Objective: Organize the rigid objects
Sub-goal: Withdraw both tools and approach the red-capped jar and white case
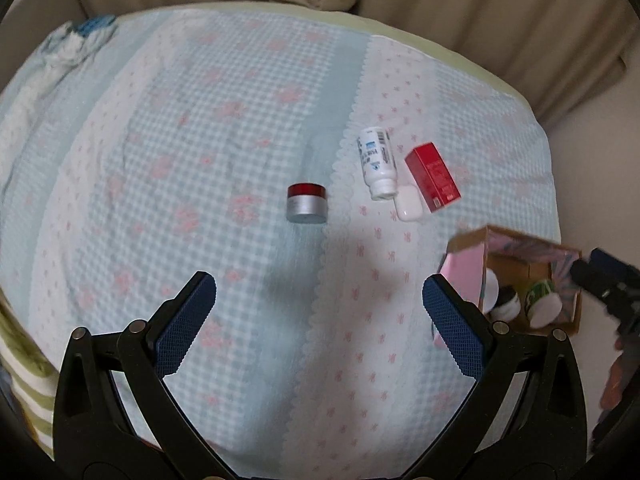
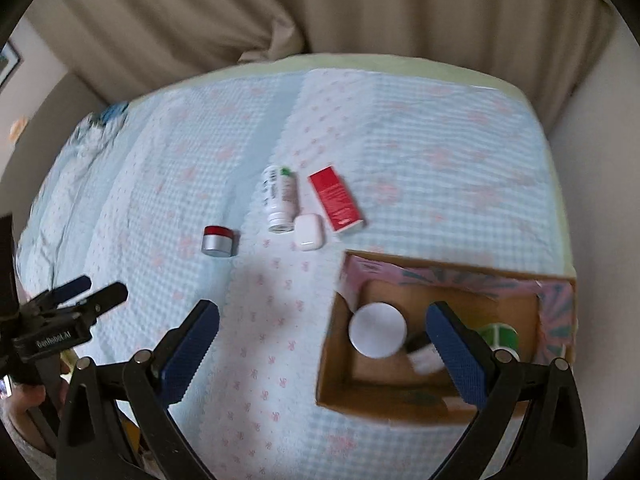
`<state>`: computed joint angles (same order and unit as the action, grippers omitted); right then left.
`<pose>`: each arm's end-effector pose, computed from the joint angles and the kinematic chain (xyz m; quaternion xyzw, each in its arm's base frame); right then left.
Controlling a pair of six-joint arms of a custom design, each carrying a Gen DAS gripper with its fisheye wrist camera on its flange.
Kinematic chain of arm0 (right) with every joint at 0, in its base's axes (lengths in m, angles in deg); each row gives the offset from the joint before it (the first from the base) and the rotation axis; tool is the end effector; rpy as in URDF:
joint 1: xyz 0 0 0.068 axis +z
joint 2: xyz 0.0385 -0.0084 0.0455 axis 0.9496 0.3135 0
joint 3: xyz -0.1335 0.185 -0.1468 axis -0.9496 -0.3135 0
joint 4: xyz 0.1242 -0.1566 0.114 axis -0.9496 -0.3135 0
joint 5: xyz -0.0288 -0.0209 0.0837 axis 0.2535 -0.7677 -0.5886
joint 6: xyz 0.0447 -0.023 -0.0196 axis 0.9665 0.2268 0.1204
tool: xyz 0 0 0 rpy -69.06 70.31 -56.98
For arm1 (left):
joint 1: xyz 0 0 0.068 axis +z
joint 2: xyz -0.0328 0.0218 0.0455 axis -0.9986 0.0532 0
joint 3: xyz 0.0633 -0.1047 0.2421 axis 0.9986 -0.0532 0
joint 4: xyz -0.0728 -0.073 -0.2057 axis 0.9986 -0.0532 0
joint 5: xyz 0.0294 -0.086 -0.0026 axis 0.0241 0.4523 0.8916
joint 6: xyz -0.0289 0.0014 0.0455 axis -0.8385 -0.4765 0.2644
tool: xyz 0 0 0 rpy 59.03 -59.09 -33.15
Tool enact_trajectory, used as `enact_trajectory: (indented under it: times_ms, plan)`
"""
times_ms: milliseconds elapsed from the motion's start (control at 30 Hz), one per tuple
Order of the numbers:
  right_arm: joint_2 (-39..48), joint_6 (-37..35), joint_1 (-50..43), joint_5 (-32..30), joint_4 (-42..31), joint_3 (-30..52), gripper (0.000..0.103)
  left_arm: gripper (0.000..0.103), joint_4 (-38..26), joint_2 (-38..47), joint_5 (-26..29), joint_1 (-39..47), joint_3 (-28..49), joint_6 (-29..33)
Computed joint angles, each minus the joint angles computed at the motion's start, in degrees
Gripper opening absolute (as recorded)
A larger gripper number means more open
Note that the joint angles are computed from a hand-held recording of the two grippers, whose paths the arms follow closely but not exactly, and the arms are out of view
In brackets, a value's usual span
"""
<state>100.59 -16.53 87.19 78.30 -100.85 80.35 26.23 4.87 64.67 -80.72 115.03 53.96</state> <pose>0.1669 0.0483 0.2953 0.0217 0.9796 0.0837 0.1815 0.1952 0.0149 0.2594 -0.0007 0.9817 -0.0733 0.1759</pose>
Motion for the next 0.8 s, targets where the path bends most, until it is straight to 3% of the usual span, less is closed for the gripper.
enact_trajectory:
  times_ms: [367, 800]
  plan:
    - [24.02, -4.31, 3.76, -3.1, 17.4, -0.68, 0.101, 0.103, 12.49, 21.17, -0.9, -0.93, 3.11, -3.48]
    - [43.73, -4.95, 2.35, -5.27, 22.87, 4.38, 0.1, 0.103, 20.92, 39.96, -1.56, -0.14, 6.66, -5.21]
